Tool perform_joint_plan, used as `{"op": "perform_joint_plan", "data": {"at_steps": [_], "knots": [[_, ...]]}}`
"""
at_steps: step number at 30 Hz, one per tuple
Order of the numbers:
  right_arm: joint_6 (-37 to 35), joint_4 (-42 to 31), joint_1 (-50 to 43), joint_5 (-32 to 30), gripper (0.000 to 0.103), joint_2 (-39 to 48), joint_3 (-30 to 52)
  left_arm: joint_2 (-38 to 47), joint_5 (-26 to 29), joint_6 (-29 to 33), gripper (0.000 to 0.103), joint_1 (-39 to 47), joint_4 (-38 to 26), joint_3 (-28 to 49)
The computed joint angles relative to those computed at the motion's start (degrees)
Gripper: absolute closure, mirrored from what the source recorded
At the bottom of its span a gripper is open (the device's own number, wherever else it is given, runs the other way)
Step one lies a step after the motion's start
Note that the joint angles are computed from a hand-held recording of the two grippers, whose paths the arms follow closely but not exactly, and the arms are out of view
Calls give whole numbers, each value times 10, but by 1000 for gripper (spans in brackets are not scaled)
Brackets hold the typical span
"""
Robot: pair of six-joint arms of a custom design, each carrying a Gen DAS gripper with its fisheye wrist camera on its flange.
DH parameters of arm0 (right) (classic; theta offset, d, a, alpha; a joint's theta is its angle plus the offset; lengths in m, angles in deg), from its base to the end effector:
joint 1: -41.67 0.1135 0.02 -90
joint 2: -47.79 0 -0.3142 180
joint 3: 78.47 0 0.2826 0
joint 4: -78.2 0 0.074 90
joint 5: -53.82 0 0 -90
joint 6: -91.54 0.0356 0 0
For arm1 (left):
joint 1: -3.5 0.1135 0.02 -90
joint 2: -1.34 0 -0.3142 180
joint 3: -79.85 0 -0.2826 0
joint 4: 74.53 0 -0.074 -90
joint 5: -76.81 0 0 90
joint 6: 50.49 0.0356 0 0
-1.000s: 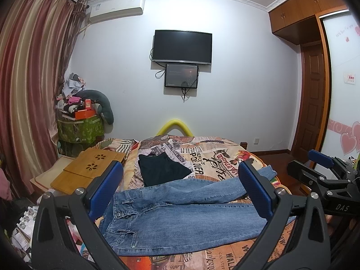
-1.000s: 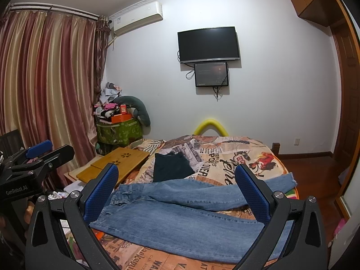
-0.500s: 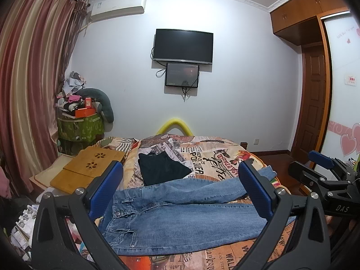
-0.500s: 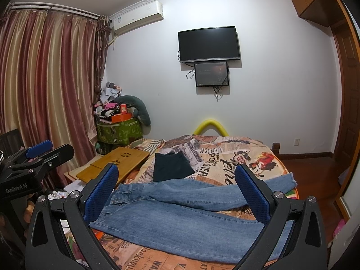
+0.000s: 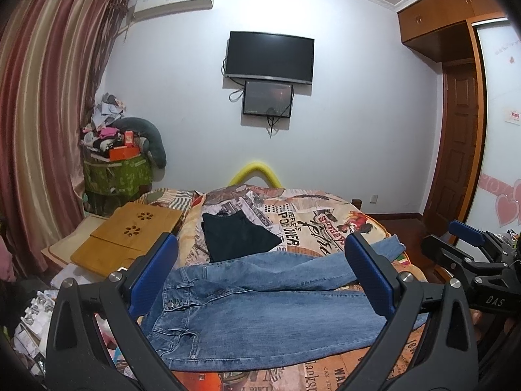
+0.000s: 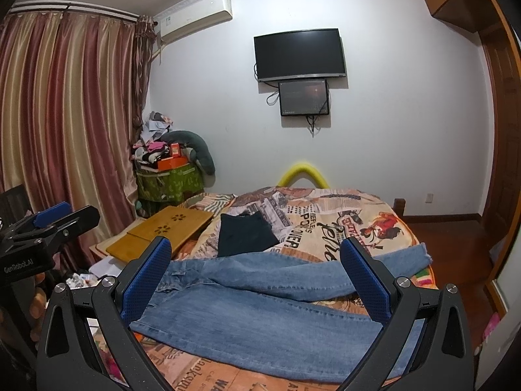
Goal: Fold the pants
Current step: 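Lower both grippers onto the jeans waistband and leg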
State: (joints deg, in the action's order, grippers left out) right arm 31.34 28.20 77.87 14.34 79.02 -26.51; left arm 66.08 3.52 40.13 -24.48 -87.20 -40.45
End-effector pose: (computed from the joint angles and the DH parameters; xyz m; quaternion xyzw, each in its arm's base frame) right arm 0.0969 0.0368 0.3292 0.1718 0.7911 -0.0598 0.5839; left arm 0.2340 -0.1359 0.3399 0.2804 0.7530 -0.2520 0.5393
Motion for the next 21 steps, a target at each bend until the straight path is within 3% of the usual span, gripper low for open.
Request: {"op": "perform_joint_plan", "data": {"at_steps": [7,11,18,21], "knots": [[-116,115,-189,-172,0,25,-30,120,8,-2,0,17,-5,71],[-158,184,-319,-295,0,73,-47,200,-20,8,0,18,4,119],[-213,302,-505,-480,0,237,-48,361,-73,33,0,24,0,244],[-235,331,-537,-502,0,303,-37,444,-65,36,0,35,-49,335]]}}
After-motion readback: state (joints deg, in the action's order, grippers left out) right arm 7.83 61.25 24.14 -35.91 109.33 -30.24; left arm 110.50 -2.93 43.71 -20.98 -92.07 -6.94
